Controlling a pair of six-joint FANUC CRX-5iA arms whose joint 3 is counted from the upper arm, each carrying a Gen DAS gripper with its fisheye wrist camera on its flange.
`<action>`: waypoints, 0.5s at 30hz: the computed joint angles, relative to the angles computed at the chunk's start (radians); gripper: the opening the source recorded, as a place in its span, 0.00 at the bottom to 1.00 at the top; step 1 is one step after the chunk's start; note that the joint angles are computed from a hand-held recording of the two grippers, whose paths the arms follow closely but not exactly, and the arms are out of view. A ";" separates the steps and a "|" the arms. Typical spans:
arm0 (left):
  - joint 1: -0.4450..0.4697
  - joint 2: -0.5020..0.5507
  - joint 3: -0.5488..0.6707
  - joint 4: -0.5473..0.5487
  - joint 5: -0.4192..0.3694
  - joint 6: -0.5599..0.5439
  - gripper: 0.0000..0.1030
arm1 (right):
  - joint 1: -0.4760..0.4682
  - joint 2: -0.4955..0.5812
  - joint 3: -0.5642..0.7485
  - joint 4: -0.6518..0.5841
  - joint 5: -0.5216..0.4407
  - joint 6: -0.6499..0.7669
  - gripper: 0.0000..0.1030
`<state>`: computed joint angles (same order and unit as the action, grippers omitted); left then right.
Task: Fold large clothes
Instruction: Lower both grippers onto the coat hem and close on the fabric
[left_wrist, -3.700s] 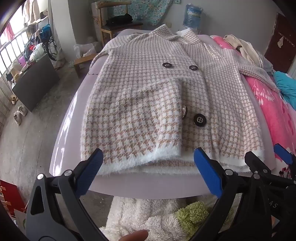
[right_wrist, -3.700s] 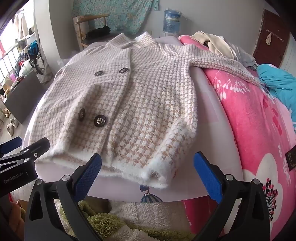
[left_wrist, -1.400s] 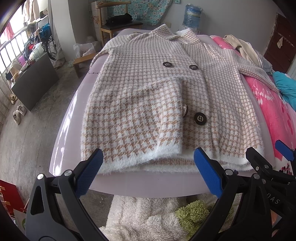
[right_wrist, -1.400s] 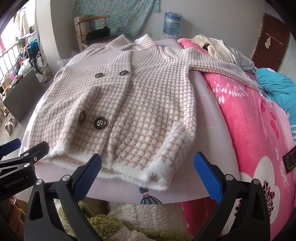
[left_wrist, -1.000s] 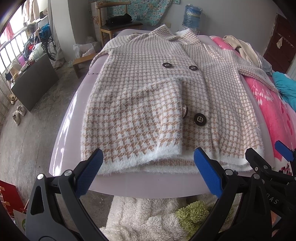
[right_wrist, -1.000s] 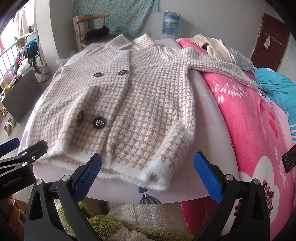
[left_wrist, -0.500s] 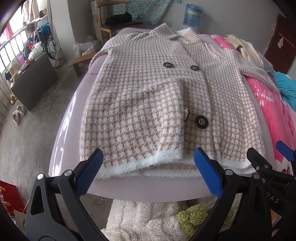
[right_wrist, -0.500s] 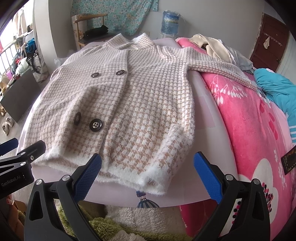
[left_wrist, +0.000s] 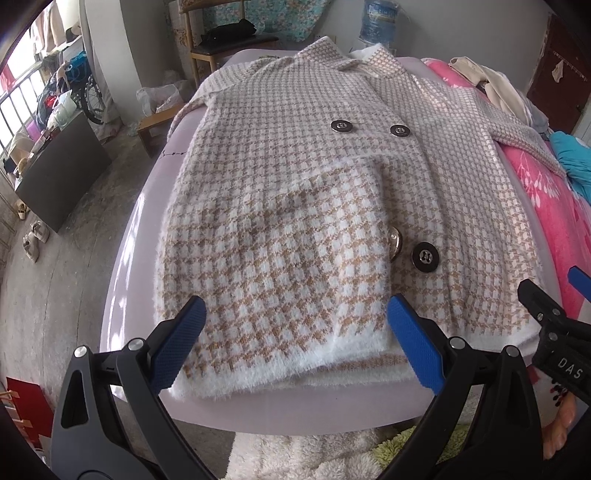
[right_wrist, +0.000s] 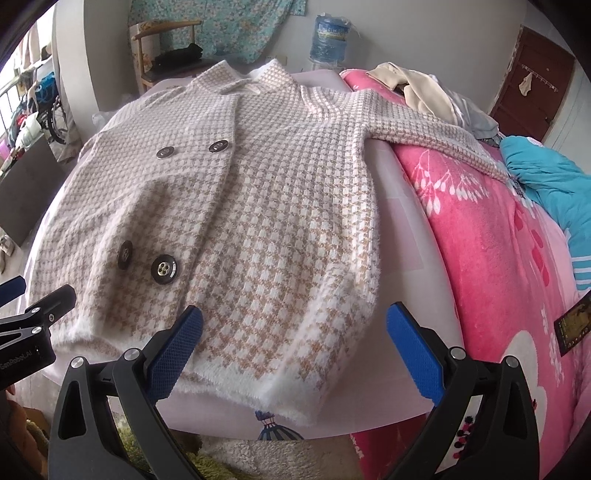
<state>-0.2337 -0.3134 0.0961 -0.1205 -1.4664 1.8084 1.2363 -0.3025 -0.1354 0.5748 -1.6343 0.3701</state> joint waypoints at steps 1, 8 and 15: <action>0.009 -0.001 -0.005 0.002 0.009 -0.011 0.92 | -0.014 -0.007 -0.006 -0.007 0.016 0.006 0.94; 0.195 -0.100 -0.156 0.200 0.185 -0.205 0.92 | -0.146 -0.083 -0.057 -0.113 0.140 0.063 0.94; 0.326 -0.142 -0.223 0.262 0.170 -0.315 0.92 | -0.331 -0.153 -0.068 -0.347 0.238 0.152 0.93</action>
<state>0.0926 -0.4555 -0.1267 0.1414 -1.2967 1.4937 0.9053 -0.4555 -0.2037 0.2275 -1.3963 0.5223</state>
